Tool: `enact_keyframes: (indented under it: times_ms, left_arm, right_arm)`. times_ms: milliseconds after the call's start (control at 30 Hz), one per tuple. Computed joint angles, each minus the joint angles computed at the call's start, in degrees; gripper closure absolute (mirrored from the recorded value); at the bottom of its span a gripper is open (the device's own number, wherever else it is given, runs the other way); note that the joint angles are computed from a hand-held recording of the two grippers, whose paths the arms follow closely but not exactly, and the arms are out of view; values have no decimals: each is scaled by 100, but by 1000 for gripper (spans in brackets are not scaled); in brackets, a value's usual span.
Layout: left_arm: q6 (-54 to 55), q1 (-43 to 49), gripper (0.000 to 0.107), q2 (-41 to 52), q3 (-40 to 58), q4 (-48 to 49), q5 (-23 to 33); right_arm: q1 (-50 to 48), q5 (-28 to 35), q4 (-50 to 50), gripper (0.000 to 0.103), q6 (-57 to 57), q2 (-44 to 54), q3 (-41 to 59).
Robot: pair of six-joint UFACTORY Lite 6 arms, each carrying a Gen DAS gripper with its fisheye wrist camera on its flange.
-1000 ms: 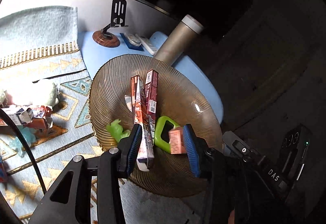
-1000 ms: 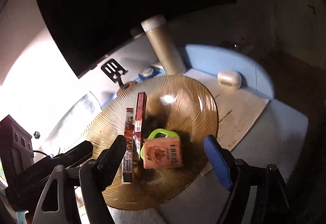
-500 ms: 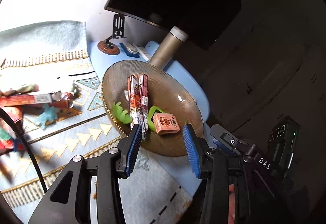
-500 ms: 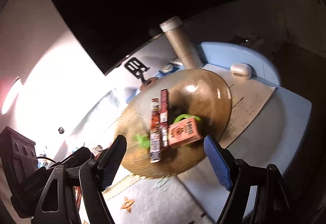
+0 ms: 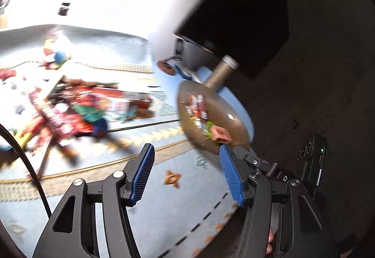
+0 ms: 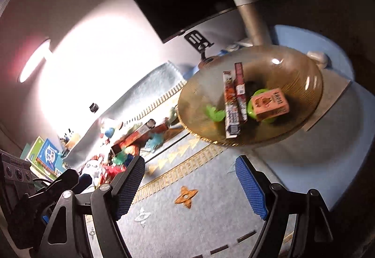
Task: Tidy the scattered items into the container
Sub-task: 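Move both open tools back from the bowl to the pile, then grasp the purple toy with the left tool while the right tool grasps the long printed box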
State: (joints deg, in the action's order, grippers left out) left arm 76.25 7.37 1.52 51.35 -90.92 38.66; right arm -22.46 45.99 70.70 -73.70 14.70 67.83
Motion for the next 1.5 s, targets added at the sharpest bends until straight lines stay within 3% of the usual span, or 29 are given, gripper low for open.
enact_keyframes:
  times_ms: [200, 467, 667, 867, 967, 1000, 1067, 1133, 1233, 1400, 1500]
  left_arm:
    - [461, 1762, 51, -152, -801, 20, 450]
    - [1141, 3673, 51, 743, -502, 242, 108]
    - [1479, 3429, 51, 1865, 384, 424, -992]
    - [2640, 2402, 51, 2037, 669, -427, -2574]
    - [3080, 2168, 54, 2134, 803, -723, -2912]
    - [3079, 2158, 56, 2173, 855, -715, -2889]
    - [2851, 2196, 75, 2183, 920, -492, -2842]
    - [2746, 2302, 78, 2193, 942, -413, -2695]
    - [2414, 2571, 95, 2029, 791, -139, -2311]
    - [2932, 3093, 95, 1461, 49, -603, -1726]
    - [3207, 3342, 95, 1325, -214, -939, -1389]
  right_arm:
    - [830, -467, 7, 25, -236, -298, -722]
    - [2045, -1385, 140, 25, -399, -97, -1153]
    - [2754, -1888, 256, 25, -522, 284, -1131]
    - [3018, -2268, 629, 24, -961, 392, -1143]
    - [2985, -2191, 800, 22, -1152, 447, -1102]
    - [2973, -2155, 872, 21, -1247, 453, -1104]
    - [3011, -2184, 989, 18, -1383, 461, -1115]
    - [3078, -2249, 1103, 13, -1514, 460, -1136]
    - [3204, -2393, 1082, 11, -1451, 460, -1134]
    - [3301, -1946, 563, 11, -747, 476, -961]
    - [3811, -2182, 421, 11, -453, 433, -899]
